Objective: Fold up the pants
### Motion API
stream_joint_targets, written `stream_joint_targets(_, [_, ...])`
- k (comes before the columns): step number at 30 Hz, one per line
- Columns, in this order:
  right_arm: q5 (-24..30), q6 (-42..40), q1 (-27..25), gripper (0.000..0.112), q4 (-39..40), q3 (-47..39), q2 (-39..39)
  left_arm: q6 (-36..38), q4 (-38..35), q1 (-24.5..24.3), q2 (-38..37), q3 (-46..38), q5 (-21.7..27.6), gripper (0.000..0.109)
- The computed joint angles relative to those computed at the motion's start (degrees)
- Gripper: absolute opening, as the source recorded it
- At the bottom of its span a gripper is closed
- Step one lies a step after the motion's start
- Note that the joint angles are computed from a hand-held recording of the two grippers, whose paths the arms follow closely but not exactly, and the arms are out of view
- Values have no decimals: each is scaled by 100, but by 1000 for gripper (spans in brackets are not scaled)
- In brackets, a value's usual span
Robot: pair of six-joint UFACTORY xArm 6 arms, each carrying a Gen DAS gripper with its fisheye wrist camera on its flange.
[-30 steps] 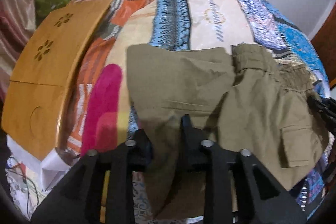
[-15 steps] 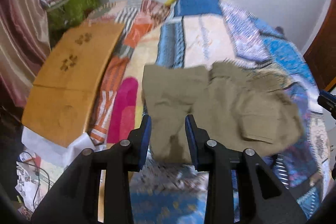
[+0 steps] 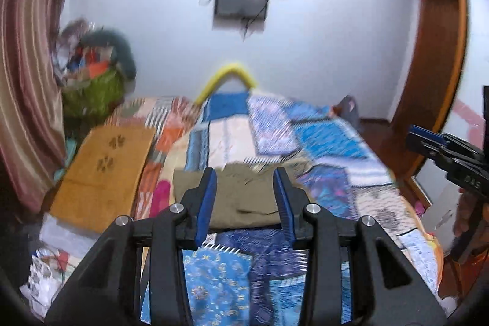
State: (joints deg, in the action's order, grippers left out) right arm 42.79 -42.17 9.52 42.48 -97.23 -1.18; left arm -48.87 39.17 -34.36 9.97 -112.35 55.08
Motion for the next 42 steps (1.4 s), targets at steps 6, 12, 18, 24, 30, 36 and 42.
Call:
stream_joint_targets(6, [-273, -922, -24, 34, 1145, 933, -978, -810, 1346, -917, -436, 170, 286, 38])
stream_joint_targets(12, [-551, -1620, 33, 35, 2047, 1714, -1726, -1655, 2640, -1627, -754, 511, 669, 51])
stream_joint_targets(18, [-862, -2018, 193, 56, 2502, 2185, -2109, -2180, 3281, -2032, -1019, 932, 877, 66])
stream_joint_targets(24, [-1344, -2077, 385, 70, 2454, 2483, -2296, -2344, 3432, -2169, -1080, 1097, 1046, 84])
stream_joint_targets(30, [-1725, -2012, 535, 87, 2280, 2627, -2429, -2449, 3408, -2202, -1109, 1250, 1097, 101])
stream_joint_targets(36, [-2013, -1975, 627, 103, 2191, 2785, -2511, -2553, 3385, -2205, -1193, 1434, 1073, 103])
stream_joint_targets(42, [-2000, -1884, 621, 103, 2072, 2823, -2527, -2516, 3371, -2224, -1148, 1413, 1113, 103])
